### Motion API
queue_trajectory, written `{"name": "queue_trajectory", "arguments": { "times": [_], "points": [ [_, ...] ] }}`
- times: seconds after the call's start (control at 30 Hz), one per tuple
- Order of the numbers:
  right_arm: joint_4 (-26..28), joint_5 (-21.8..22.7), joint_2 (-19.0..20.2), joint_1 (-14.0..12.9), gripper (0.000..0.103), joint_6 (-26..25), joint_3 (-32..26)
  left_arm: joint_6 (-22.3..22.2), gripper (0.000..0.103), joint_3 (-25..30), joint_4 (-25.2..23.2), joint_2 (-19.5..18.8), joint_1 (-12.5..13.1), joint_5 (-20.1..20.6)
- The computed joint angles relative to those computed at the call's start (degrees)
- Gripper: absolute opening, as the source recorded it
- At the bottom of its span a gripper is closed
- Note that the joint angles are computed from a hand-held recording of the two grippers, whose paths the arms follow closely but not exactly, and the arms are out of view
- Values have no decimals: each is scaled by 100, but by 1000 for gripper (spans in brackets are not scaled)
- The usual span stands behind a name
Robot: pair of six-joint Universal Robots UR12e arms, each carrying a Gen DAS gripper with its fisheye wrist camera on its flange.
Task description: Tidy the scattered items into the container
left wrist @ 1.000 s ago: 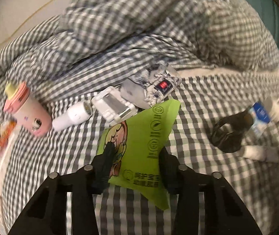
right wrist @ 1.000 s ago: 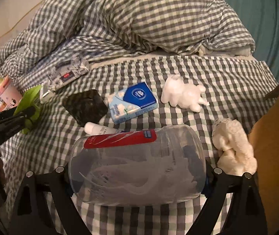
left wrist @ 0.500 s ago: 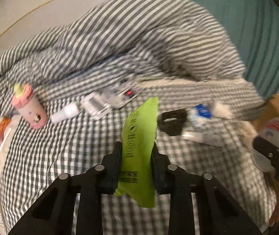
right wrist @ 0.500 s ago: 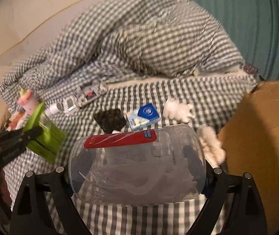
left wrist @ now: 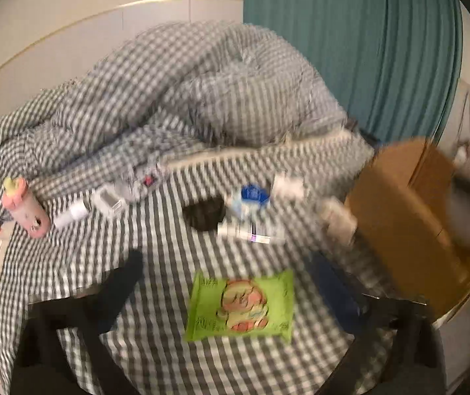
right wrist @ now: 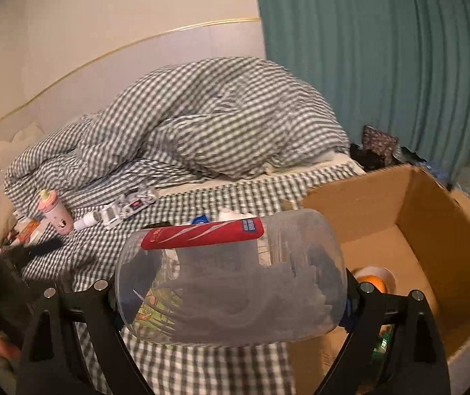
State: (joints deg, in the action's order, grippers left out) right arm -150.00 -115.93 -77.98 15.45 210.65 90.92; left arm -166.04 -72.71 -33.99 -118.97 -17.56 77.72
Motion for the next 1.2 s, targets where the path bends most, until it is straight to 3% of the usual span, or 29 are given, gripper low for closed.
{"name": "queue_trajectory", "arguments": {
  "times": [0.13, 0.2, 0.47, 0.57, 0.63, 0.7, 0.77, 0.87, 1.07, 1.1, 1.2],
  "points": [
    [11, 92, -105, -51, 90, 147, 169, 720, 103, -417, -159, 10, -195, 470],
    [31, 152, -98, -67, 90, 170, 192, 791, 103, -446, -276, -86, -309, 824],
    [159, 361, -1, -125, 90, 209, 177, 721, 103, -222, -287, -537, -495, 1585],
    [176, 426, 20, -172, 90, 238, 193, 937, 103, -407, 380, -584, -555, 1774],
    [206, 478, 44, -202, 90, 256, 196, 873, 103, -275, 352, -675, -567, 1856],
    [216, 514, 58, -215, 90, 260, 205, 619, 95, -24, 77, -770, -544, 1829],
    [211, 537, 55, -220, 90, 253, 223, 498, 74, 127, -26, -807, -503, 1730],
    [194, 528, 37, -230, 90, 244, 249, 337, 54, 188, 60, -772, -448, 1663],
    [132, 513, -23, -235, 90, 234, 300, -537, 40, 268, -274, -554, -65, 796],
    [120, 517, -27, -234, 90, 245, 306, -632, 39, 274, -286, -524, -9, 771],
    [61, 577, -36, -241, 90, 275, 328, -749, 38, 253, -177, -454, 74, 1205]
  ]
}}
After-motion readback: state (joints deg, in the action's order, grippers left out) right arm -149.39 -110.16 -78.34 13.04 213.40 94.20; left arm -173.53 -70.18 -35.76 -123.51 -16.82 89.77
